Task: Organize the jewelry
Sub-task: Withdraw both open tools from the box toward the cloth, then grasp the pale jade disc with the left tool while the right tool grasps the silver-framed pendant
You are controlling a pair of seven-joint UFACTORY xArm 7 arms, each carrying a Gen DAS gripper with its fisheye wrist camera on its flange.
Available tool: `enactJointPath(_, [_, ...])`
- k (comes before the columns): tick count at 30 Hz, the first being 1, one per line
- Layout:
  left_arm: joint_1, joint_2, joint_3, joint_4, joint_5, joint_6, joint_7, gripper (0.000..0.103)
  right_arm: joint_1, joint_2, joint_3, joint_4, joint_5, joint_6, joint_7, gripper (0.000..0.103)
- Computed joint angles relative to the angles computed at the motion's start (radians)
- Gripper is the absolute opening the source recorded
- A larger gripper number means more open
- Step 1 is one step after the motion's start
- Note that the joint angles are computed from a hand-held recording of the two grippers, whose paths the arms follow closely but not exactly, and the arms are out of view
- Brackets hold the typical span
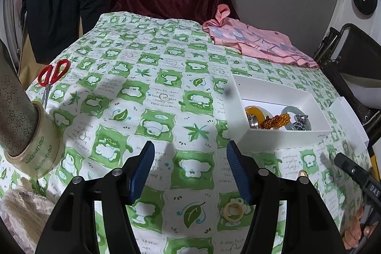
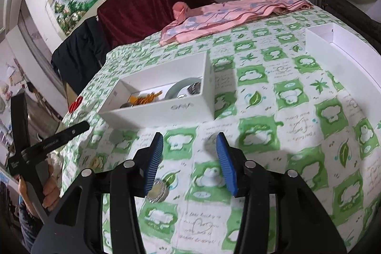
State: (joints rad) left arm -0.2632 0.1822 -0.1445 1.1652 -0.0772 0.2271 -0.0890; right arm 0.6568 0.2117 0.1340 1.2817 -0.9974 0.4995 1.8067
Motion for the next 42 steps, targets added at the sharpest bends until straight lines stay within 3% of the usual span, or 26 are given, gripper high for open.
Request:
enactJointPath(11, [-0.04,0.031,-0.018,0.028,0.051,0.038,0.077,0.062,0.022,0.008,0.004,0.013,0.007,0.012,-0.032,0.054])
enactJointPath(21, [-0.101,0.129,-0.007,0.145,0.133,0.119,0.086,0.062,0.022,0.012,0.004,0.017,0.016,0.007,-0.045,0.054])
enactJointPath(23, [-0.136,0.144,0.026,0.163,0.19,0.133,0.045,0.062,0.022,0.013,0.004,0.017,0.021,0.005,-0.05,0.054])
enactJointPath(26, [-0.137,0.143,0.027,0.159,0.208,0.127,0.037,0.063,0.024,0.015,0.002,0.019,0.024,0.003,-0.053,0.054])
enactJointPath(28, [-0.12,0.136,0.01,0.147,0.191,0.119,0.061,0.055,0.025,0.015,0.0,0.019,0.021,0.003,-0.049,0.054])
enactJointPath(30, [-0.112,0.125,0.002,0.129,0.179,0.106,0.079,0.04,0.027,0.016,-0.001,0.02,0.019,0.004,-0.045,0.054])
enactJointPath(31, [-0.108,0.117,-0.001,0.117,0.172,0.099,0.088,0.038,0.027,0.016,-0.002,0.02,0.018,0.003,-0.043,0.054])
enactJointPath(42, [-0.063,0.003,-0.018,-0.033,0.085,0.061,0.134,0.038,0.027,0.015,0.011,0.005,0.049,-0.015,-0.078,0.054])
